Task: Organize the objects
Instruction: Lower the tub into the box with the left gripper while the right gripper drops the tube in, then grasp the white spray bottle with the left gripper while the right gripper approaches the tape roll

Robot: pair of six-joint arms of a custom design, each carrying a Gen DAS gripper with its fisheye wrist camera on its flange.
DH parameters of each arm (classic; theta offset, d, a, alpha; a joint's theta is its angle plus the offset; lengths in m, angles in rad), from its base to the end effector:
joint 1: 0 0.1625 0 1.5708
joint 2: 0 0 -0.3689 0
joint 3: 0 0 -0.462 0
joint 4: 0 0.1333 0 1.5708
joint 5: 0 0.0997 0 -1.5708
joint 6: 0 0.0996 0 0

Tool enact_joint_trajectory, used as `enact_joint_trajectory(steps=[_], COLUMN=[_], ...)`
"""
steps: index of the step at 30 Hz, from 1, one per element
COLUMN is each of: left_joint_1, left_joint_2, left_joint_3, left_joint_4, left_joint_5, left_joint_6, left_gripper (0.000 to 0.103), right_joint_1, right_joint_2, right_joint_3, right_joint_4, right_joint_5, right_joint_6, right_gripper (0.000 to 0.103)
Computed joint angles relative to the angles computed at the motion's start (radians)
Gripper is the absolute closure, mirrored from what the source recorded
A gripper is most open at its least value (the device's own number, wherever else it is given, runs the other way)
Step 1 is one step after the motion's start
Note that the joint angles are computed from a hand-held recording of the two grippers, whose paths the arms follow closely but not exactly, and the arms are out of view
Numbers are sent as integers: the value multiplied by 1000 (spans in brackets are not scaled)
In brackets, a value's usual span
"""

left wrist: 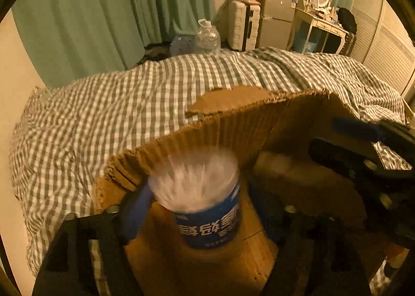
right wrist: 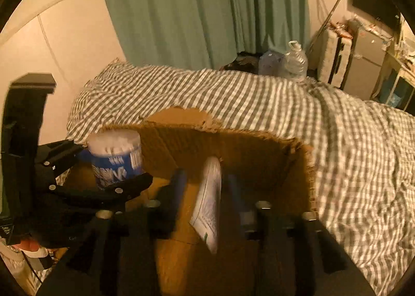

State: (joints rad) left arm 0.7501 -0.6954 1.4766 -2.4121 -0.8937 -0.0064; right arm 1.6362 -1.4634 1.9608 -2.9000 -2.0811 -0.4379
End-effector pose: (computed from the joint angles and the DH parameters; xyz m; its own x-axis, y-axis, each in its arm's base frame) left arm -0.3900 -0.6309 0.0020 -0.5635 0.5402 -0.6250 0.7267 0.6840 -0.0641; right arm 0.1222 -0.5702 0.3240 -0.7913 -0.0104 0.6114 -0.4191 0.7373 -0.5299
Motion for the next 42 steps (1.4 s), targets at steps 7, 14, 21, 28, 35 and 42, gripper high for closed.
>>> enact_joint_trajectory(steps=[7, 14, 21, 28, 35, 42], left_joint_1=[-49, -124, -222, -307, -343, -324], left_joint_2=[-56, -193, -352, -559, -686, -641], left_joint_3=[57, 172, 297, 527, 759, 868], left_joint_4=[-38, -56, -32, -13, 134, 185], left_joint_5=[46, 76, 159, 233, 249, 190], left_joint_6=[17, -56, -120, -264, -496, -603], left_gripper=[17, 7, 3, 0, 0, 0], right_joint_1=[49, 136, 272, 367, 314, 206], right_joint_2=[-92, -201, -326, -463, -620, -593], right_joint_3=[51, 114, 214, 363, 574, 715], right_joint_4=[-60, -83, -97, -127, -122, -259], right_joint_5=[-17, -80, -196, -260, -204, -207], right_joint_6=[0, -7, -21, 13, 82, 69], right_gripper=[35, 33, 26, 22, 17, 17])
